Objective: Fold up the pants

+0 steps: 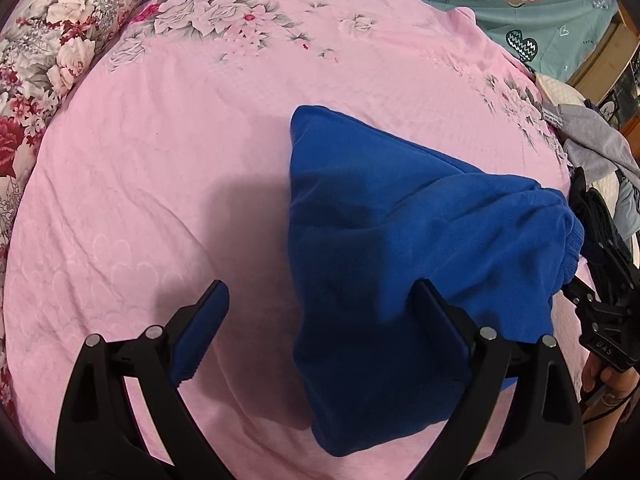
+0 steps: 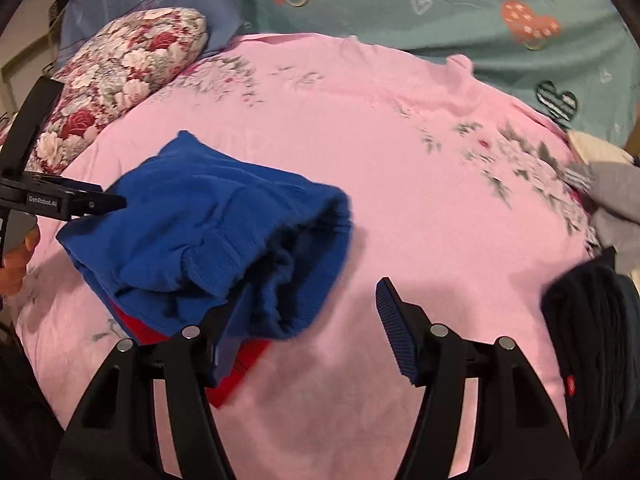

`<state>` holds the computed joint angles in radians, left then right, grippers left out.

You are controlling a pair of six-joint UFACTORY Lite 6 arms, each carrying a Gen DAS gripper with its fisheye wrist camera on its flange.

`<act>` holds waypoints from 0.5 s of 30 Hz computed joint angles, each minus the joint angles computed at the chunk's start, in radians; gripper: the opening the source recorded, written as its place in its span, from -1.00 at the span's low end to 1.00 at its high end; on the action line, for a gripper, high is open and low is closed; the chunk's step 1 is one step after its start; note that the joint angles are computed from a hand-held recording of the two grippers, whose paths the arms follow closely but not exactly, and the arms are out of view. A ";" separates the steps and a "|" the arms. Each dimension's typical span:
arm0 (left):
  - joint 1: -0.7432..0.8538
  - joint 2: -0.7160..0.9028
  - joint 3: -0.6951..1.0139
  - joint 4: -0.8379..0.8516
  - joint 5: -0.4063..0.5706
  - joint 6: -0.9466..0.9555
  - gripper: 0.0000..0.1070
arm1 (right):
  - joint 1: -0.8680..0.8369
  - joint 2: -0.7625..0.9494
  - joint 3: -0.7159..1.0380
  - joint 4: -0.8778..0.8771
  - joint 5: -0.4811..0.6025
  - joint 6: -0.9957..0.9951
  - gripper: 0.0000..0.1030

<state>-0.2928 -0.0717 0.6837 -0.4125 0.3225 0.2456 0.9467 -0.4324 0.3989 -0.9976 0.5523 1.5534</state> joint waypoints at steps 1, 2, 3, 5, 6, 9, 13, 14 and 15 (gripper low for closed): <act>-0.010 -0.002 0.000 0.034 -0.006 -0.034 0.77 | -0.013 0.038 0.019 -0.024 -0.016 0.007 0.24; -0.018 -0.003 0.000 0.057 -0.010 -0.058 0.77 | -0.035 0.083 0.043 -0.030 -0.035 -0.007 0.24; -0.021 -0.002 0.001 0.060 -0.010 -0.060 0.77 | -0.061 0.130 0.069 -0.027 -0.061 -0.034 0.24; -0.007 0.012 0.009 -0.002 0.001 0.003 0.77 | -0.089 0.167 0.091 -0.062 -0.102 -0.036 0.24; 0.005 0.021 0.014 -0.042 0.008 0.042 0.77 | -0.090 0.175 0.100 -0.064 -0.108 -0.042 0.20; 0.039 0.045 0.028 -0.156 0.035 0.163 0.77 | -0.093 0.212 0.139 -0.094 -0.086 -0.026 0.11; 0.066 0.061 0.033 -0.213 0.050 0.238 0.80 | -0.106 0.209 0.155 -0.142 -0.107 -0.003 -0.48; 0.072 0.067 0.036 -0.229 0.056 0.252 0.80 | -0.162 0.184 0.140 -0.074 -0.209 -0.073 -0.73; 0.070 0.069 0.036 -0.234 0.055 0.253 0.80 | -0.203 0.175 0.131 -0.011 -0.274 -0.133 -0.79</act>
<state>-0.2226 -0.0023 0.7201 -0.6463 0.3775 0.4985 0.7434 -0.2576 0.5302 -1.0088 0.2783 1.4207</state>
